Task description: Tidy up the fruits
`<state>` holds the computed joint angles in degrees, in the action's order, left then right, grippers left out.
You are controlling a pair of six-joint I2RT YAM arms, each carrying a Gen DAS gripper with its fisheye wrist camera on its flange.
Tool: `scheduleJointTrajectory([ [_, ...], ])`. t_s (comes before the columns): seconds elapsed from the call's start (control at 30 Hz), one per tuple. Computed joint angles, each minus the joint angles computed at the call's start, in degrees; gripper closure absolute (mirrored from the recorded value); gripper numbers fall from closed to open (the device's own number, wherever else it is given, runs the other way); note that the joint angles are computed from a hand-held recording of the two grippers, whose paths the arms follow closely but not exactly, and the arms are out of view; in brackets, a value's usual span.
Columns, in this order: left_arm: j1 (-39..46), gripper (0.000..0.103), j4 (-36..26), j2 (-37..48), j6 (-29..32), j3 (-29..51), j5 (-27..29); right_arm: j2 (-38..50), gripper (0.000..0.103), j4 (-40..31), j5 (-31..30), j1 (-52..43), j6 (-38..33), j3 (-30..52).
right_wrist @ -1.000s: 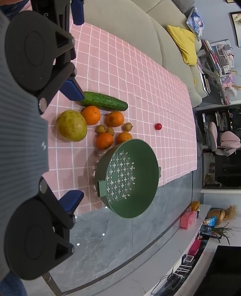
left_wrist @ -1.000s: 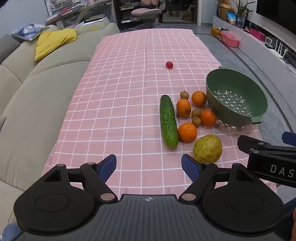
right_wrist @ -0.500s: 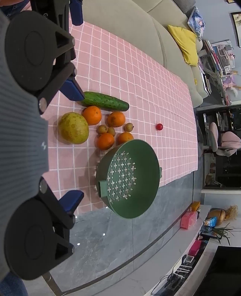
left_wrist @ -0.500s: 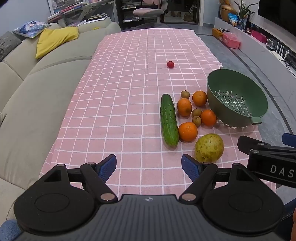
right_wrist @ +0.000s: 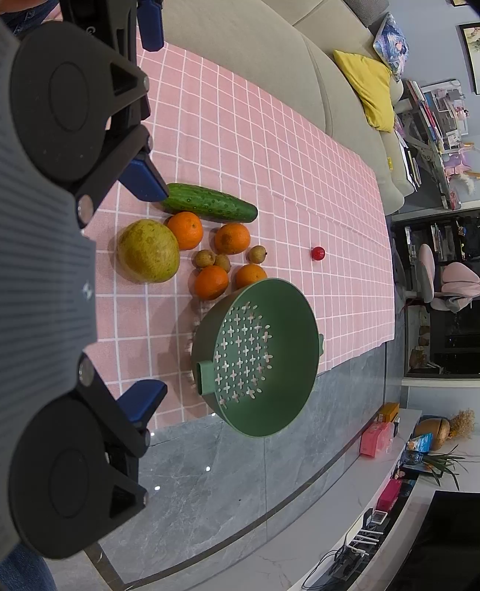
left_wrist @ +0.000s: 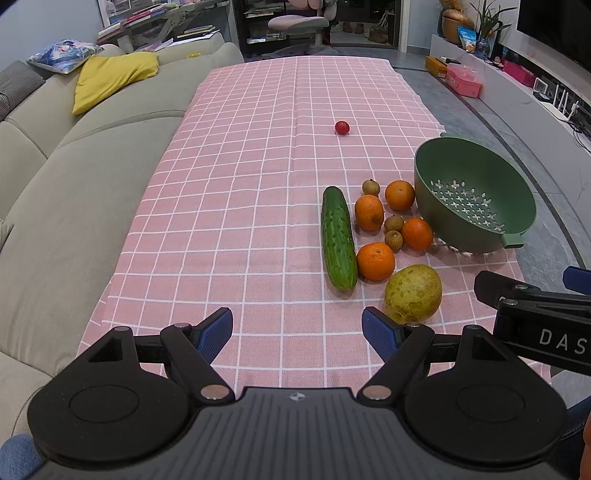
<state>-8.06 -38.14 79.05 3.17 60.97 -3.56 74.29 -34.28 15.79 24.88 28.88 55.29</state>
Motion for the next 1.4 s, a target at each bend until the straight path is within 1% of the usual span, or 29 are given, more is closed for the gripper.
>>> scheduleJointTrajectory([
  [1.4, 0.4, 0.013, -0.1, -0.3, 0.2, -0.2, 0.1, 0.3, 0.004, 0.3, 0.1, 0.0, 0.3, -0.1],
])
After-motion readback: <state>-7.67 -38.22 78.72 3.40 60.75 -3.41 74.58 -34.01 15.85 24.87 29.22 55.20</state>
